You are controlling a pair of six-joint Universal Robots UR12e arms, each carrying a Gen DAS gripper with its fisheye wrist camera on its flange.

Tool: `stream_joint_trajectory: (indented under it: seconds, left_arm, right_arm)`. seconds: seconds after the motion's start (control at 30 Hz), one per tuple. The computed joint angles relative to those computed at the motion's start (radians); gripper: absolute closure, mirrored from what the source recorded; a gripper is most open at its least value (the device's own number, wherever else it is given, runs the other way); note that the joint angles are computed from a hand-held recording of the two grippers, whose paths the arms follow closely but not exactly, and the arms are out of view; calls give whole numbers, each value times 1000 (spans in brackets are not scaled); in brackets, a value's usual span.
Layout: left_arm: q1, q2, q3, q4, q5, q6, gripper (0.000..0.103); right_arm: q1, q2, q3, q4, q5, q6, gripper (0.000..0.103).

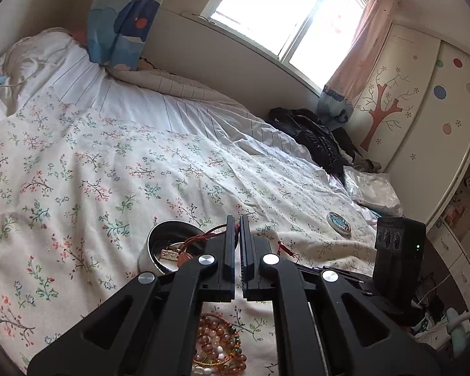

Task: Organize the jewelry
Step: 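Carry both red bracelets over the silver tin and open both tools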

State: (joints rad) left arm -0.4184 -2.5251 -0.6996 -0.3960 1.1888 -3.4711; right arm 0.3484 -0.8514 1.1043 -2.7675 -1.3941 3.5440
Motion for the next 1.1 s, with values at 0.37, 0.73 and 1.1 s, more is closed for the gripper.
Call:
stream_joint_trajectory:
  seconds: [0.37, 0.73, 1.1]
  left_arm:
    - [-2, -101, 196, -245, 98, -52, 99]
    - [9, -64, 120, -196, 203, -170, 59]
    - [2, -50, 103, -198, 280, -154, 40]
  right_arm:
    - [2, 52, -90, 5, 23, -15, 97]
    - [16, 151, -278, 202, 46, -70, 62]
    - [3, 115, -206, 157, -61, 33, 33]
